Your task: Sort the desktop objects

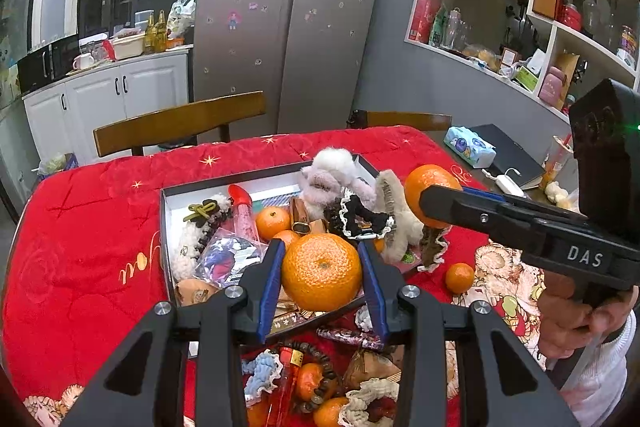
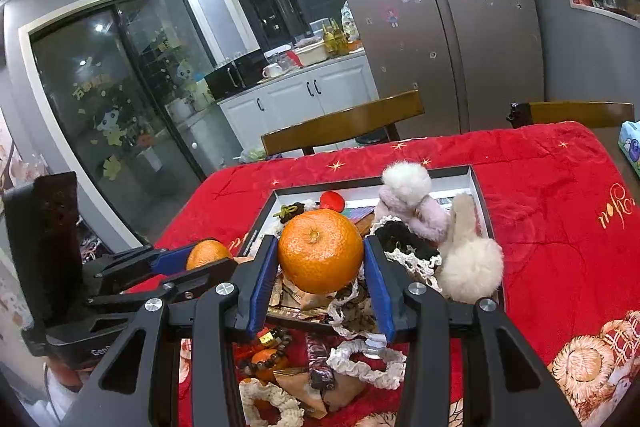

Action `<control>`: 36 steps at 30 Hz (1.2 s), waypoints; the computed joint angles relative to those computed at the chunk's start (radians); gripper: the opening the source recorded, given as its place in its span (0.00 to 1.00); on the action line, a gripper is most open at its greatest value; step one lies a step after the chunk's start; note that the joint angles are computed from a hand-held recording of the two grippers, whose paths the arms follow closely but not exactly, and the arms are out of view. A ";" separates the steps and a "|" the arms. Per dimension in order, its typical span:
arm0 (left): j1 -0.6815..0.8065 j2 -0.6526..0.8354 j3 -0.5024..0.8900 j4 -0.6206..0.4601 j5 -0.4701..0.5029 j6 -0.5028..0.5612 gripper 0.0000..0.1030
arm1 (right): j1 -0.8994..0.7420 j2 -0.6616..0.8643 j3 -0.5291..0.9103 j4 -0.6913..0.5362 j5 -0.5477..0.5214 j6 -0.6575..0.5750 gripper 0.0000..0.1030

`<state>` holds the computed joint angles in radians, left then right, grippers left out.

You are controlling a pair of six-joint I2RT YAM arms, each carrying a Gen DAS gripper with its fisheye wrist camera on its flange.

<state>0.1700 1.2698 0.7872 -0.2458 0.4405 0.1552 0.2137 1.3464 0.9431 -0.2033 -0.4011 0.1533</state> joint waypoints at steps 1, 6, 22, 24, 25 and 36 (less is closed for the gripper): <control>-0.003 0.005 0.001 0.003 -0.004 -0.004 0.38 | -0.002 0.000 -0.001 0.002 -0.006 -0.001 0.41; -0.023 0.027 0.008 0.017 -0.023 -0.010 0.38 | 0.001 0.026 0.016 0.001 -0.019 0.012 0.41; -0.033 0.138 0.001 0.090 -0.037 -0.009 0.38 | 0.015 0.113 0.014 0.076 0.000 -0.004 0.41; -0.033 0.141 -0.003 0.089 -0.031 -0.001 0.38 | 0.014 0.117 0.014 0.068 0.010 -0.006 0.41; -0.032 0.142 -0.006 0.090 -0.027 0.004 0.38 | 0.014 0.111 0.014 0.061 0.015 -0.009 0.41; -0.037 0.170 -0.015 0.111 -0.025 -0.003 0.38 | 0.027 0.026 0.041 -0.080 0.080 -0.020 0.41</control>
